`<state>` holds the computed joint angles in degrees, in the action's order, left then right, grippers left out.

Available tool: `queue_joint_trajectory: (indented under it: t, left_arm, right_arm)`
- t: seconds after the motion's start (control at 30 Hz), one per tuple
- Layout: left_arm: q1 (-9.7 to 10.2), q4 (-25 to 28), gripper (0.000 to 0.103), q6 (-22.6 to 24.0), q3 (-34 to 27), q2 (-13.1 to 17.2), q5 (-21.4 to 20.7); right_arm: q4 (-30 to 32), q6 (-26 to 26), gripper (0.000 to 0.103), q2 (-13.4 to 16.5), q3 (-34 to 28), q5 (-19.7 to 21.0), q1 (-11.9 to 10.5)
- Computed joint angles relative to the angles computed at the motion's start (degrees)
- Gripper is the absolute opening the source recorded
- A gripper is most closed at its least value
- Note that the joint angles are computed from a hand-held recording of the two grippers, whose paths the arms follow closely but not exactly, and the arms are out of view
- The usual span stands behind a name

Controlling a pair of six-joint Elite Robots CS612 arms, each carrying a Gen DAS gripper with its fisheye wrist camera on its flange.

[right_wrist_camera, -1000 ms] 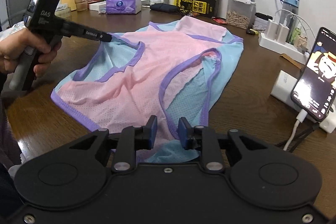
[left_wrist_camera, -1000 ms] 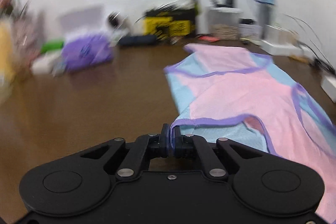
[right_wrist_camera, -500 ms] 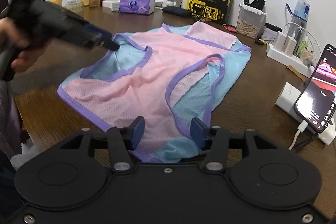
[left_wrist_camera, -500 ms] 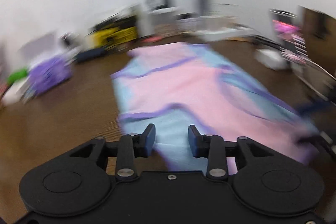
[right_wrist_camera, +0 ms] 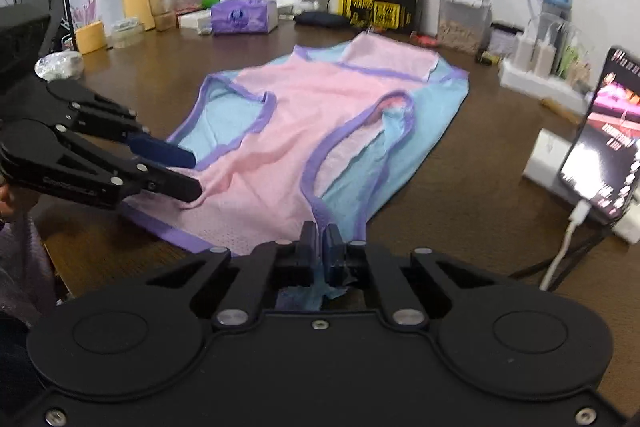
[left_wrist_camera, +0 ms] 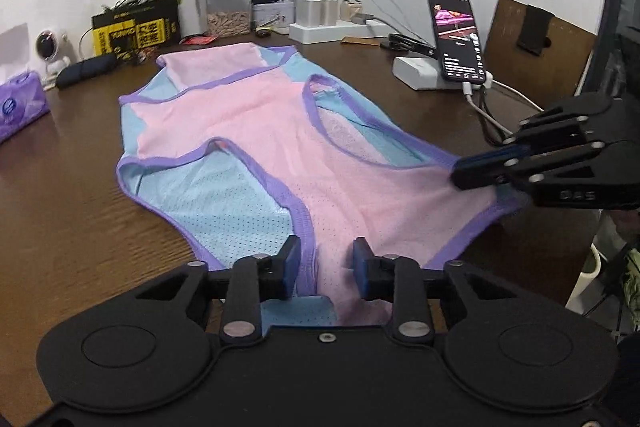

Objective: Fold clothes

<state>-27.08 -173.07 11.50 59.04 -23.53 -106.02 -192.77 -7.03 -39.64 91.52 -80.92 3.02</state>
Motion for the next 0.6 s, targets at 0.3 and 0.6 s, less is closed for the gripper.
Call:
queue_joint_trajectory:
  t: [0.3, 0.6]
  left_arm:
    - [0.41, 0.54, 0.042, 0.38, 2.06, -1.61, 0.90]
    - [0.64, 2.25, 0.045, 1.33, 1.12, -1.22, -2.42]
  right_arm:
    - [-1.61, 1.87, 0.025, -1.19, 2.72, 2.89, -0.04]
    - [-0.02, 0.86, 0.037, -0.07, 0.02, 1.24, -0.23]
